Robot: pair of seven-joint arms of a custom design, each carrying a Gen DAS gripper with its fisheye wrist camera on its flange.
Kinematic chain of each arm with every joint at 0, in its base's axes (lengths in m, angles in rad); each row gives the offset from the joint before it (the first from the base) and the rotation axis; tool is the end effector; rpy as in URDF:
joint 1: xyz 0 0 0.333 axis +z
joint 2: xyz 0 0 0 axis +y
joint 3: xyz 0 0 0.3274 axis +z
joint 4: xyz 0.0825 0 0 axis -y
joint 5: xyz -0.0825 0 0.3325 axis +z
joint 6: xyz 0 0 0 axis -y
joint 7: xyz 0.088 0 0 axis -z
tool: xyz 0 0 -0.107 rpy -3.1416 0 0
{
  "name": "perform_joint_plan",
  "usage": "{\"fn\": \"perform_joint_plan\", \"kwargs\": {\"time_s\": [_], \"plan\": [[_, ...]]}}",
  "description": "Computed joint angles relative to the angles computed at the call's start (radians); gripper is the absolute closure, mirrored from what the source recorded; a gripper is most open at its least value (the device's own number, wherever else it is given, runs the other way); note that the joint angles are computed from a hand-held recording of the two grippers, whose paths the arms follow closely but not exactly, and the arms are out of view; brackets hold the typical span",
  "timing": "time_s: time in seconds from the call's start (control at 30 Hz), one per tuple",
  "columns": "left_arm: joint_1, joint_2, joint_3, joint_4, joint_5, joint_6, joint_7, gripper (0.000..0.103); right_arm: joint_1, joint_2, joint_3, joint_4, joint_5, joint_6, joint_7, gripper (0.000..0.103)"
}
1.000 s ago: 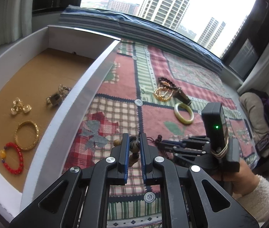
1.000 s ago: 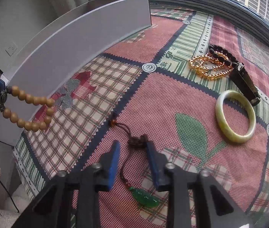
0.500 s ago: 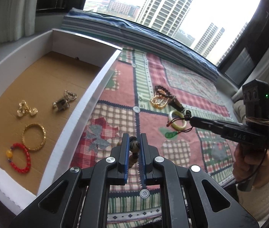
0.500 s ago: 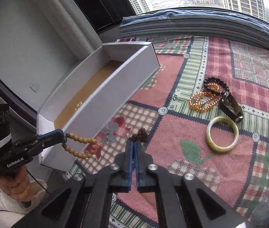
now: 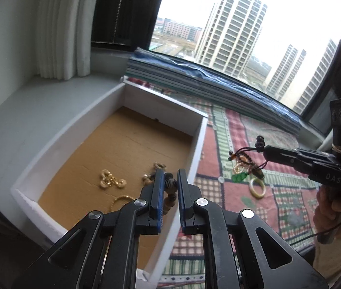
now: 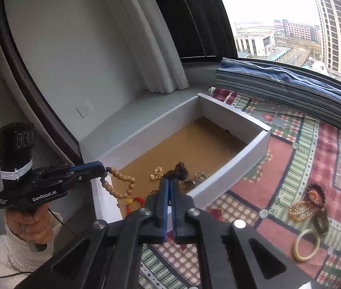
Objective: Organize jewelry
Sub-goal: 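Carry the bead bracelet and jade pendant with both tools into the box, then open both tools to drop the bracelet and pendant in the box, then withdraw both tools from the box back over the quilt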
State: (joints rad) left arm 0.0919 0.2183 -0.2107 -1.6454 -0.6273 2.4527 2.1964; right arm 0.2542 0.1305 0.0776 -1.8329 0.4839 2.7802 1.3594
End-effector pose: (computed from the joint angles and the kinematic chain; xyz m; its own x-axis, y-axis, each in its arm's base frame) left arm 0.6223 -0.0600 0.5804 -0.4272 -0.8682 0.2526 -0.7223 0.1596 -0.6729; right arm 0.5743 0.1729 0.5821 0.2733 -0.9147 -0.2978 -0.7103 0.0169 -0.7037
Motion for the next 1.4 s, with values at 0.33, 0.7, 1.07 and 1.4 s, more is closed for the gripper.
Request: {"fn": "perform_joint_plan", "kwargs": {"time_s": [0.33,0.7,1.07,1.4], "plan": [[0.028,0.202,0.039,0.125,0.267,0.035,-0.251,0.095,0.081,0.325,-0.021,0.391,-0.199,-0.207,0.142,0.101],[0.043,0.250,0.020,0.081,0.452,0.145,-0.393,0.053,0.127,0.443,-0.080,0.467,-0.348,-0.302,0.307,0.069],[0.105,0.034,-0.165,-0.197,0.191,0.360,-0.103,0.016,0.224,0.086,-0.223,-0.068,-0.671,0.078,0.692,0.035],[-0.013,-0.082,-0.226,-0.384,-0.094,0.310,0.149,0.013,0.139,-0.267,-0.254,-0.511,-1.394,0.013,1.369,0.035]]}}
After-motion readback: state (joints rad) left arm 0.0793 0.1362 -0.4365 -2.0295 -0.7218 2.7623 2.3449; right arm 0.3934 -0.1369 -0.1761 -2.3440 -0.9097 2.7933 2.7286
